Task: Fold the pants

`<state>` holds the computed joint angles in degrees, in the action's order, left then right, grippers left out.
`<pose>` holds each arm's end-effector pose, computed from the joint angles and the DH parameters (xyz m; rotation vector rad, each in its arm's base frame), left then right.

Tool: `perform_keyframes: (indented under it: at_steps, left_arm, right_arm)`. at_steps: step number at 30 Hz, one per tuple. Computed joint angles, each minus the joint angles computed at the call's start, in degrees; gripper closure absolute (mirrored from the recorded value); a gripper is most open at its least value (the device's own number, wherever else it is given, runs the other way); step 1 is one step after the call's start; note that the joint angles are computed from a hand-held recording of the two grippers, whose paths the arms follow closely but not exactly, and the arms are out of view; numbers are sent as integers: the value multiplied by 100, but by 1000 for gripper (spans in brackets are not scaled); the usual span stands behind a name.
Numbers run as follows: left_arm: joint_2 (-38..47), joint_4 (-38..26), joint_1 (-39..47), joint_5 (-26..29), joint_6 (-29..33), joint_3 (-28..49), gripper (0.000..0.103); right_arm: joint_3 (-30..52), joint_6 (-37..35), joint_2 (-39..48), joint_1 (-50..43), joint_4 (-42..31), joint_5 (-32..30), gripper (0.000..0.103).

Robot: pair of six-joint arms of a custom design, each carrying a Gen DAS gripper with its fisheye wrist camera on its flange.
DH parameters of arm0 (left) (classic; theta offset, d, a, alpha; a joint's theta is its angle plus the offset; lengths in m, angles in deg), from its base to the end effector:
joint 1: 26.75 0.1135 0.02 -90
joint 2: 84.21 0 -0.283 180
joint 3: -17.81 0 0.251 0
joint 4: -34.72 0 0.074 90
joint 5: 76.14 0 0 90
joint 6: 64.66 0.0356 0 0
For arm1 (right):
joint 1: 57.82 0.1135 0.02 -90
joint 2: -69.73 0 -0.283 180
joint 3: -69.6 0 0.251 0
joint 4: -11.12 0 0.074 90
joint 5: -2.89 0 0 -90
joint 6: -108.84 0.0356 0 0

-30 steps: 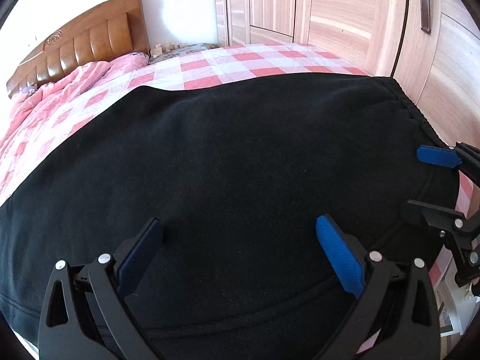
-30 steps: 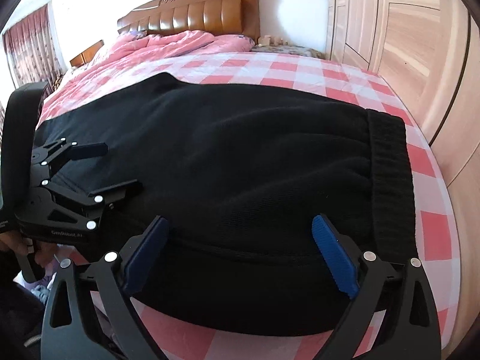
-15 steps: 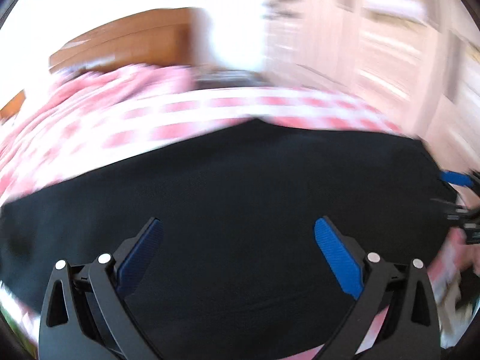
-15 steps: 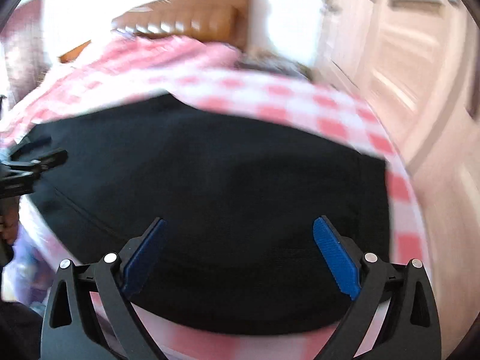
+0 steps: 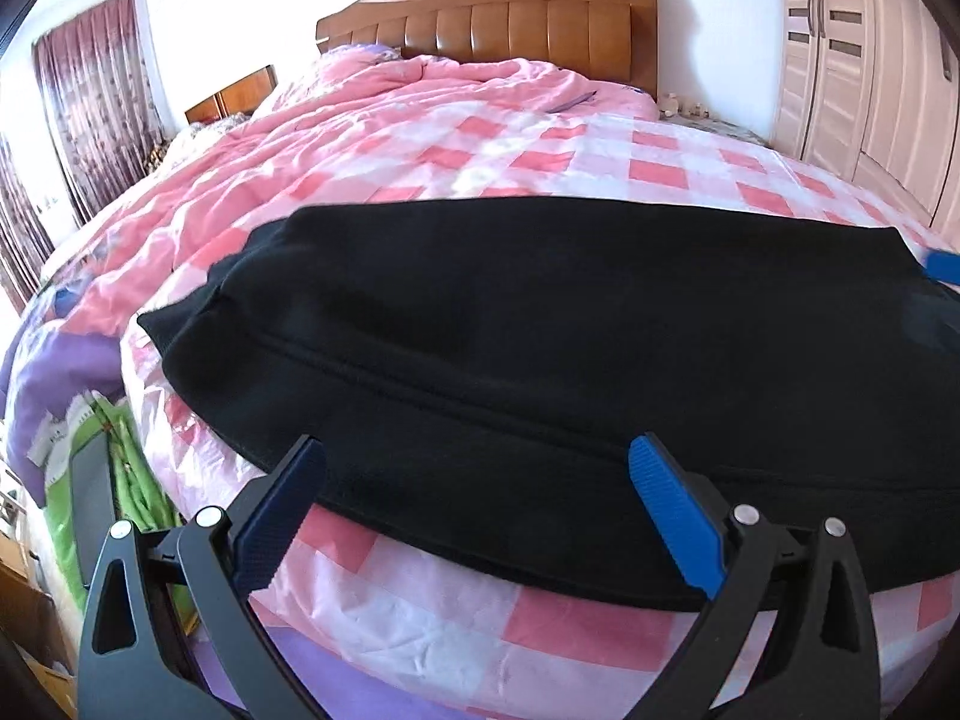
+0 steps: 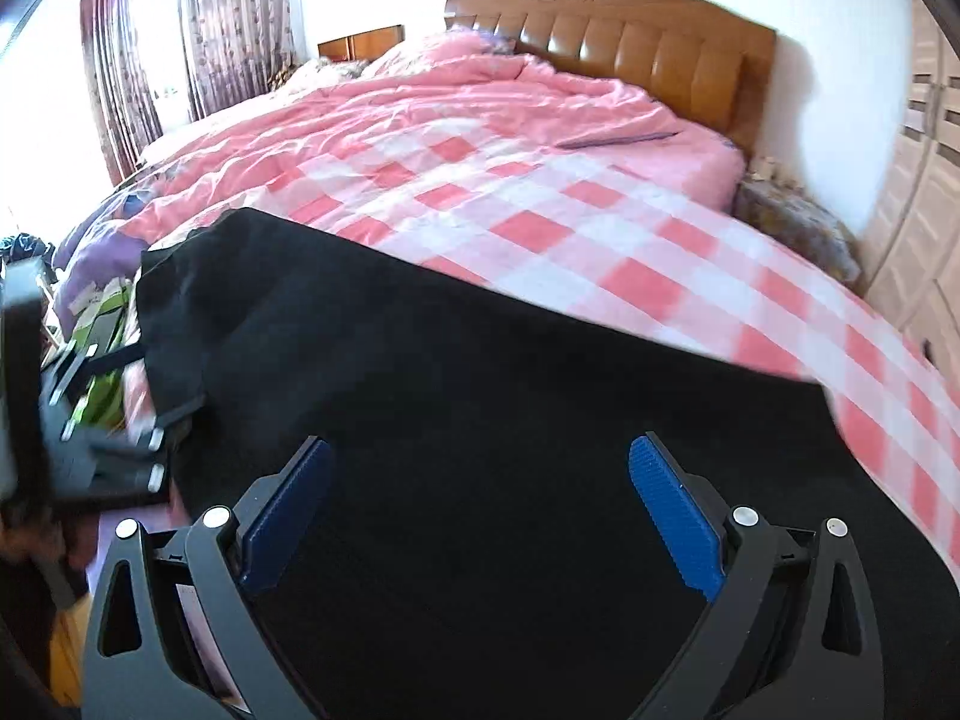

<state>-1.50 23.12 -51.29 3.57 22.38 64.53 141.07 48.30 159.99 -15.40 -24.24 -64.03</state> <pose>0.2398 -0.1025 0.1662 0.3643 2.3560 -0.0113 0.2467 0.2065 0.2291 -0.1137 2.4105 0.0591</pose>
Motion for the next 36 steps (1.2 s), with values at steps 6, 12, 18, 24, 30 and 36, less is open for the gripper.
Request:
perform_keyframes:
  at_steps: [6,12,18,24,30,36]
  left_arm:
    - [-52,93,298,407,135,-96,1]
    - [9,226,482,713,116,-170,1]
    - [-665,12,1076,1259,107,-281,1]
    - [421,-897,4066,4379,-197,1065,2]
    - [2166,-1346,4683,5298,-437,2480,7]
    - [2600,-1273,4549,5420,-680,2912,8]
  right_arm:
    - [1424,-274,1610,-484,-264,-453,7]
    - [2022,-339,2237,-538,-398,-274,4]
    - [1942,-498,2249,-563,-143,-172,4]
    - [1956,-500,2264,-542,-151,-122,4]
    - [1958,-496,2270,-533,-151,-117,4]
    - [1945,-501,2263,-539,-141,-119,4]
